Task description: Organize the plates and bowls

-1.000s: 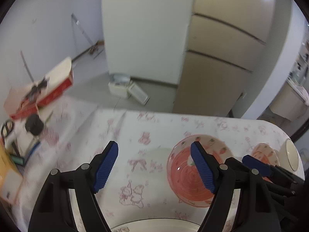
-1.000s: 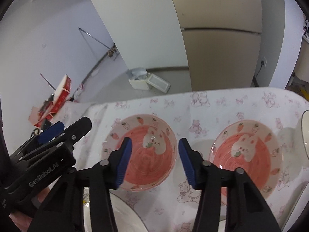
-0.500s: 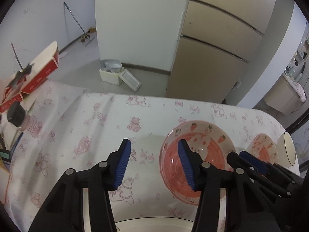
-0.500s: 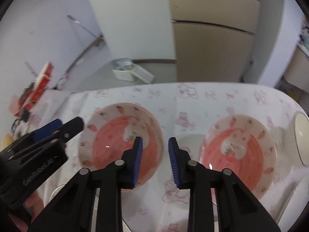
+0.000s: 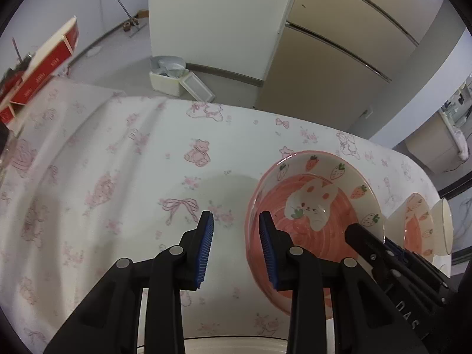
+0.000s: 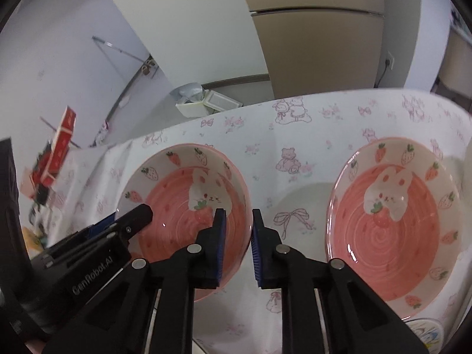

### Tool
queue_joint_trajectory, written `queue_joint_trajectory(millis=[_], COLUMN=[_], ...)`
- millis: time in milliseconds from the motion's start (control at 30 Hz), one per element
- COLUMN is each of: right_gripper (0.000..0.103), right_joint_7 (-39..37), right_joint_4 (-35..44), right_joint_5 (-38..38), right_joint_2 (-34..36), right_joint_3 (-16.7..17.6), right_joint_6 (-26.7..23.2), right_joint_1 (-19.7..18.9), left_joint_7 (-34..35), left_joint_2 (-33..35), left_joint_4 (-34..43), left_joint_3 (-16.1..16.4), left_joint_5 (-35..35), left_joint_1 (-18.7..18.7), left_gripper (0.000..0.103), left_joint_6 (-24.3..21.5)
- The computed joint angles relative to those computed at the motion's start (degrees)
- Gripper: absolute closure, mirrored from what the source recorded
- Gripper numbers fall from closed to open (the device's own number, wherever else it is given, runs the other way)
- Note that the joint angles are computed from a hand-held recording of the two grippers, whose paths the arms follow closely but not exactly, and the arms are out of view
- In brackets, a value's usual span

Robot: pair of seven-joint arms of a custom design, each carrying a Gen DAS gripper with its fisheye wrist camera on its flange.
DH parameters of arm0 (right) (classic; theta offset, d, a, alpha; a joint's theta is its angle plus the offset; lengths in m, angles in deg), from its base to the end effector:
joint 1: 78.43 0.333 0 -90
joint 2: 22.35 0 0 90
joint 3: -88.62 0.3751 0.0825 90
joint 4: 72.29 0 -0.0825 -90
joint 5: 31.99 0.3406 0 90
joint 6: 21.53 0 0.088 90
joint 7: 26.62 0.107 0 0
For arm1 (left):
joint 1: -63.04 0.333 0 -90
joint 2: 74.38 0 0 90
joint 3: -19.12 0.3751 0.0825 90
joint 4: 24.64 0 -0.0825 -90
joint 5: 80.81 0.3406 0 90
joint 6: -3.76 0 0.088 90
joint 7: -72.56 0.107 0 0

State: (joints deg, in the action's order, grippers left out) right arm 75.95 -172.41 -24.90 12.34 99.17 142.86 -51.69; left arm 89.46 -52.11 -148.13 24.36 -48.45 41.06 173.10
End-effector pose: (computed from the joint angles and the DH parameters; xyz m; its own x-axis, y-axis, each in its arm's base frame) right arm 0.5845 0.4031 0.3678 0.3108 -0.9048 -0.2911 -0.8885 -0.1678 -0.4271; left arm 0.5563 -0.2092 0.3446 0.3768 -0.9070 0.1879 -0.8126 -0.4211 -0.4029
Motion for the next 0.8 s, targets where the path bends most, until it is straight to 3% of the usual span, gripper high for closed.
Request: queue_joint_trajectory(millis=[67,133,200,300,467,633,800], right_gripper=[0.088,0.091,0.092,0.092,0.092,0.092,0.092], right_joint_7=[0.43,0.90,-0.14,-2.17,-2.20,-3.41,-3.77], right_joint_4=[0.39,1.13,1.14,0.87,-0.24,-3.73,-7.62], right_joint_5=[-0.81,-1.66,-0.78,1.40,1.81,2.44,2.83], right_joint_2=[0.08,0.45,0.89,1.13,-0.22,-4.02,-8.21], right_joint_3=[-0.92,-1.74,-0.12,2.34,1.61,2.24,2.57], right_joint_6=[-0.85,-2.11,-1.39,-0.79,-0.61,3.23,7.06], right_joint_1=[0.86,1.63,0.32,-1.78,-1.18,-1.77,-2.05], left_joint_7=[0.53,0.56,1.78,0.99,-2.36,-12.76,-20.73], left_joint_2=[0.27,0.64,0.98,0.85,-0.82,-4.98,-8.49], left_joint_4=[0.03,-0.14,-0.29,0.58,-0.23,-0.60,-0.16], left_joint_3=[-0.29,-0.28,-1.57,1.00,2.89,7.92,7.76], left_joint_5=[-0.37,-0.59,-3.12,-1.82,1.42,13.66,23.08], left_joint_1=[0.29,0.32,1.30,-1.76,-3.46,-8.76,-10.15], left_gripper=[0.069,0.087,0.094,0.094,0.094,0.094,0.094], left_joint_6=[0.27,1.55,2.29,0.06,0.92,-0.65,-4.03])
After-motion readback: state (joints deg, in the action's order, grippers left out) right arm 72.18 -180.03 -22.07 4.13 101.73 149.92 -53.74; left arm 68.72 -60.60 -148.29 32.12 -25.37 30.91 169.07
